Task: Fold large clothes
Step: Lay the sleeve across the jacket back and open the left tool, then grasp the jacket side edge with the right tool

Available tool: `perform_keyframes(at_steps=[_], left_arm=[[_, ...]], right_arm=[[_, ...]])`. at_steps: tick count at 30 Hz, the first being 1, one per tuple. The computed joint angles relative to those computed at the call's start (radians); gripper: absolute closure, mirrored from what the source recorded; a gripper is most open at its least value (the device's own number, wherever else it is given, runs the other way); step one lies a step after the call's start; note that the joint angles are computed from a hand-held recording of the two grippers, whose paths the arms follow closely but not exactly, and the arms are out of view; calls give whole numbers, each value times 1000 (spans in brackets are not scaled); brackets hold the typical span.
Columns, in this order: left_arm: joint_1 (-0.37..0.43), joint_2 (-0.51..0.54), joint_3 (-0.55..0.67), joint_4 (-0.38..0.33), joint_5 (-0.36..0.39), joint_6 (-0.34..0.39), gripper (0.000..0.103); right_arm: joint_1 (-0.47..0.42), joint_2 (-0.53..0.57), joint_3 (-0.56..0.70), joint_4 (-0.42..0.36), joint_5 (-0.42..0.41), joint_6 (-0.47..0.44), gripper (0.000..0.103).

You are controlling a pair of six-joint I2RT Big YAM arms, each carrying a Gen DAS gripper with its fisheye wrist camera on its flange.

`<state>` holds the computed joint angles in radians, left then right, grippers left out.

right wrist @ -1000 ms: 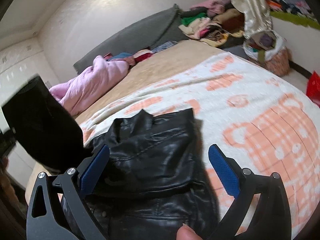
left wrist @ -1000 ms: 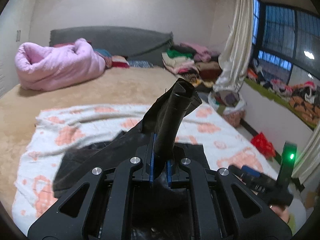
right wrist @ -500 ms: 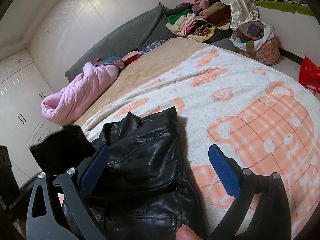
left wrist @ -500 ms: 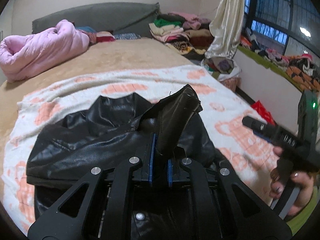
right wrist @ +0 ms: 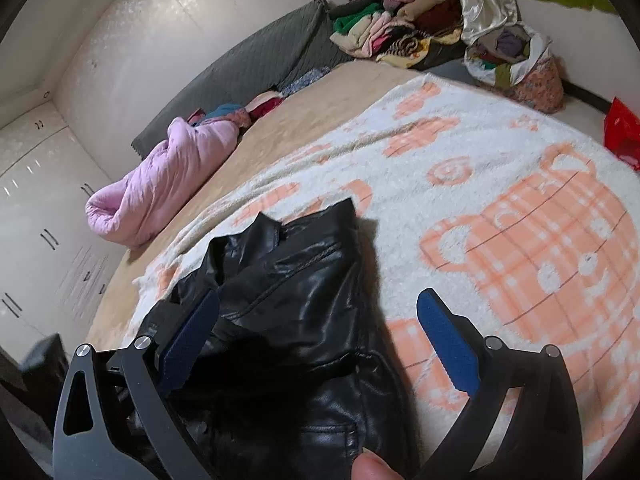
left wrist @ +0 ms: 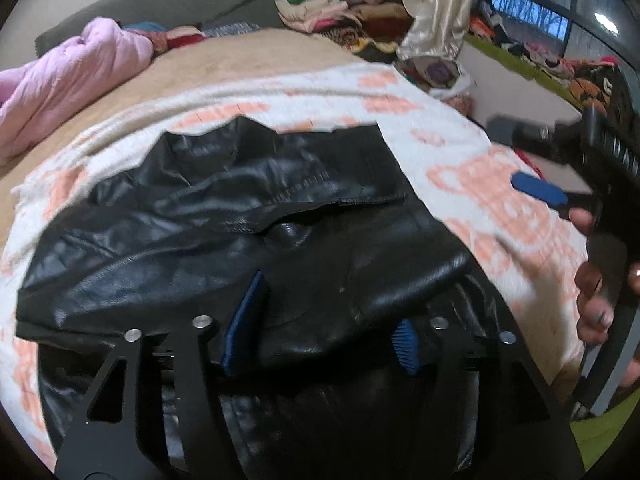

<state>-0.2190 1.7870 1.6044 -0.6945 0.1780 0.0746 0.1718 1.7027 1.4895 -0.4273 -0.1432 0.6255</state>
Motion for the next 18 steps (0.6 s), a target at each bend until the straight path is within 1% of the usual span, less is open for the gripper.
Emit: perform_keyframes(at_steps=[2, 3, 5, 8, 9, 12, 14, 15, 16, 18], left_arm=[[-2, 6, -3, -18, 8, 4, 42], [-4, 5, -8, -21, 9, 4, 41], [-6, 2, -19, -31, 14, 10, 33], [-9, -11, -38, -40, 23, 24, 27], [-10, -15, -43, -41, 24, 27, 26], [-3, -50, -89, -18, 36, 27, 21], [9, -75, -119, -1, 45, 14, 16], [15, -87, -132, 6, 44, 5, 16], [24, -103, -147, 17, 35, -9, 16], [42, -129, -171, 37, 27, -28, 16]], right_arm=[[-2, 8, 7, -9, -34, 2, 4], [-2, 15, 14, -19, -53, 1, 4], [1, 28, 29, -41, -86, -7, 4], [8, 47, 44, -57, -163, -8, 4], [9, 53, 46, -54, -201, -1, 4], [18, 67, 52, -57, -274, 21, 4], [28, 83, 67, -82, -299, 22, 5], [33, 91, 73, -95, -308, 24, 6], [36, 98, 79, -105, -318, 28, 13], [45, 119, 94, -126, -352, 37, 21]])
